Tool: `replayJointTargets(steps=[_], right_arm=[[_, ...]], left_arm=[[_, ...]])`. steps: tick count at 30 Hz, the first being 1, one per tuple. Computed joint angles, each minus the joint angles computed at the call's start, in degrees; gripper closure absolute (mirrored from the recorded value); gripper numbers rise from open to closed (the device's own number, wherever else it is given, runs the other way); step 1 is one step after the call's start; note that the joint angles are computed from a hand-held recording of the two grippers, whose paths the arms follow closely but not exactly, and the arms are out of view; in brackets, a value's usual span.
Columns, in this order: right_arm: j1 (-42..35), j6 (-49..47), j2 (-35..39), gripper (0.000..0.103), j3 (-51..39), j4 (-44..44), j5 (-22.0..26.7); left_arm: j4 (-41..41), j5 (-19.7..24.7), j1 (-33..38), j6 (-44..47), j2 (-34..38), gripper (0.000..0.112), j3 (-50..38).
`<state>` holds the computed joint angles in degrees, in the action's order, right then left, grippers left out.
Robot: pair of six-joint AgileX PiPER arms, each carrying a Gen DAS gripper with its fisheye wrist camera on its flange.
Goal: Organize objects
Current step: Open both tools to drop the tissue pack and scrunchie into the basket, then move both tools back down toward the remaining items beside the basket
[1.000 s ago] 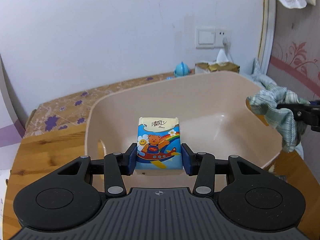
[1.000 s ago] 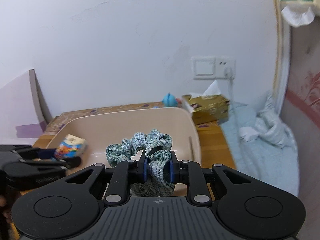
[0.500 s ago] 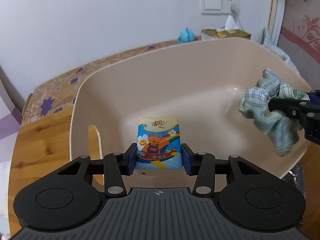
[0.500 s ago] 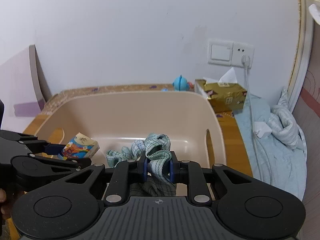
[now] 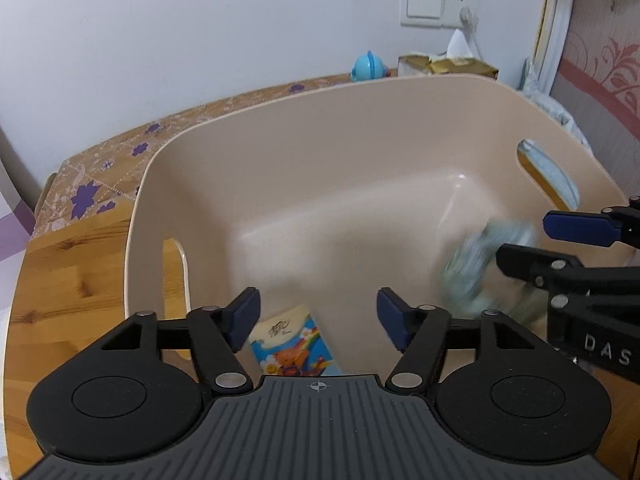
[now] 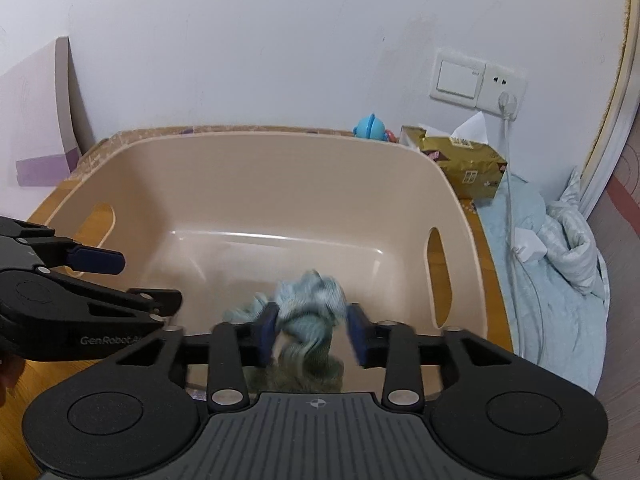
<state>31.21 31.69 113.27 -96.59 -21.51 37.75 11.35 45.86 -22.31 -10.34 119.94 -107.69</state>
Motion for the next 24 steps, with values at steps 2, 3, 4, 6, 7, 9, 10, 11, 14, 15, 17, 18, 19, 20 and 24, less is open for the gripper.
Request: replayJointTargets(steps=[2,3,4,6,7,9,10,11,14,15,17,18,19,20,24], right_arm=[[0.46,2.63,-1.28,0.043,1.78,-2.30,-1.11],[0.74,4.06,-2.00,0.039,2.74,-3.72,-1.55],[0.95,5.19,-2.64,0.037,3.58,-4.83,-2.01],[1.23,7.25,-4.28,0.027,5.60,-6.83,-3.10],[1.41,8.35,-5.09,0.025,6.67,-7.93,-3.70],[1.98,11.38,-6.78,0.020,8.99,-11.13,-4.74],[2.22,12.70,-7.57,0.018,9.98,-12.41,-5.07],[2.38,13.70,-8.23,0.016,10.80,-13.30,-5.43],[3.16,17.21,-10.43,0.013,13.19,-16.37,-6.34],[3.47,18.25,-11.16,0.013,13.84,-17.34,-6.44],[4.09,19.49,-12.48,0.010,14.74,-18.59,-6.19],[4.45,20.25,-13.19,0.007,15.29,-19.47,-6.13],[4.86,21.10,-13.74,0.006,15.84,-20.39,-6.03],[5.30,21.85,-14.38,0.006,16.37,-21.28,-5.78],[6.47,24.20,-17.05,0.005,18.85,-23.33,-5.39]], left_arm=[[-0.91,-0.56,-0.06,0.61,-0.91,0.039,0.83],[-0.47,-0.94,-0.27,0.17,-1.40,0.034,1.34],[1.13,-1.61,-0.63,-1.33,-2.08,0.027,2.21],[5.30,-4.14,-1.29,-5.25,-3.74,0.024,4.70],[7.37,-5.07,-1.56,-7.25,-4.69,0.023,5.91],[7.62,-5.60,-1.39,-7.76,-5.95,0.022,6.92],[7.18,-5.61,-1.18,-7.66,-6.57,0.022,7.27],[6.87,-5.64,-1.00,-7.50,-7.16,0.022,7.67],[9.00,-6.84,-1.03,-9.84,-9.48,0.022,10.24],[10.18,-7.24,-1.19,-11.00,-10.27,0.022,11.35],[12.25,-8.35,-1.37,-13.42,-12.12,0.022,13.81],[12.83,-9.01,-1.37,-14.46,-13.16,0.022,15.12],[12.87,-9.58,-1.26,-15.14,-14.26,0.022,16.32],[12.88,-9.80,-1.26,-15.57,-15.05,0.022,17.11],[13.92,-10.18,-1.48,-17.19,-18.05,0.022,20.14]])
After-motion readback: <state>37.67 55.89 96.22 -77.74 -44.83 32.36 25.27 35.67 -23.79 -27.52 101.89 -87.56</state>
